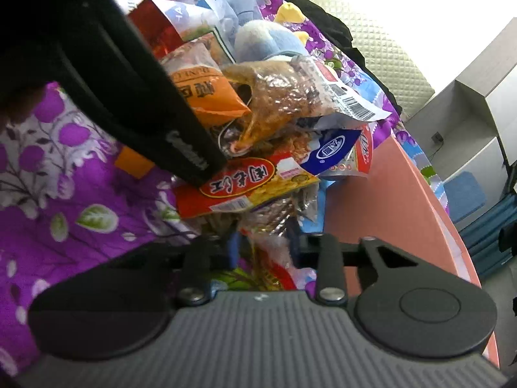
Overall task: Organize snacks
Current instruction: 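Close the right gripper on a small red snack packet and lift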
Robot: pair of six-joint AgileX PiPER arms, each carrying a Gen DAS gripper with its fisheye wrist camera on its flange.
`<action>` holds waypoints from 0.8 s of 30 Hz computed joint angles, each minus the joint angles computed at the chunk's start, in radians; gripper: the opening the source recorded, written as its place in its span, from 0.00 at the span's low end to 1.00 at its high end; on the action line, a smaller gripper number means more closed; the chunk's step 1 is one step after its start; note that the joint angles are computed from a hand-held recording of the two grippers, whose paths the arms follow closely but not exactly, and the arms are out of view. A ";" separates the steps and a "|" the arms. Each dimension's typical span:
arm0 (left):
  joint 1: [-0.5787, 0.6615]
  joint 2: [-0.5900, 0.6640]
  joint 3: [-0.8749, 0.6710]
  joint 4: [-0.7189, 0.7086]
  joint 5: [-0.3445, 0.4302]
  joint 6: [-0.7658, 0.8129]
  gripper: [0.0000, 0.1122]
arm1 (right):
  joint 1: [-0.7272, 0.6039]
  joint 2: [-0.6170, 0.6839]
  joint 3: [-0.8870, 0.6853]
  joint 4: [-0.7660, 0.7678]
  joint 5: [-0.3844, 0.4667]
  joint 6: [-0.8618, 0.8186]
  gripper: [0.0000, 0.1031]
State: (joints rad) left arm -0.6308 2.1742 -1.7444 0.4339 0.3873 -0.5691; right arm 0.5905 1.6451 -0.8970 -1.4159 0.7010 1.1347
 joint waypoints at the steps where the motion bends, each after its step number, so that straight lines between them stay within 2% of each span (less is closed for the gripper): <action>1: 0.000 -0.013 0.013 -0.014 -0.002 0.010 0.58 | 0.003 -0.009 0.005 0.004 0.003 0.002 0.24; 3: -0.002 -0.040 0.035 -0.035 -0.001 0.021 0.58 | 0.012 -0.042 0.022 0.023 0.012 -0.001 0.22; 5: -0.010 -0.068 0.058 -0.028 0.006 0.009 0.58 | 0.018 -0.080 0.033 0.060 0.015 -0.015 0.14; 14: -0.076 -0.231 0.182 0.013 0.082 -0.106 0.58 | 0.054 -0.288 0.077 0.272 0.014 -0.116 0.14; 24: -0.169 -0.429 0.346 0.122 0.208 -0.300 0.58 | 0.100 -0.491 0.107 0.470 0.042 -0.200 0.14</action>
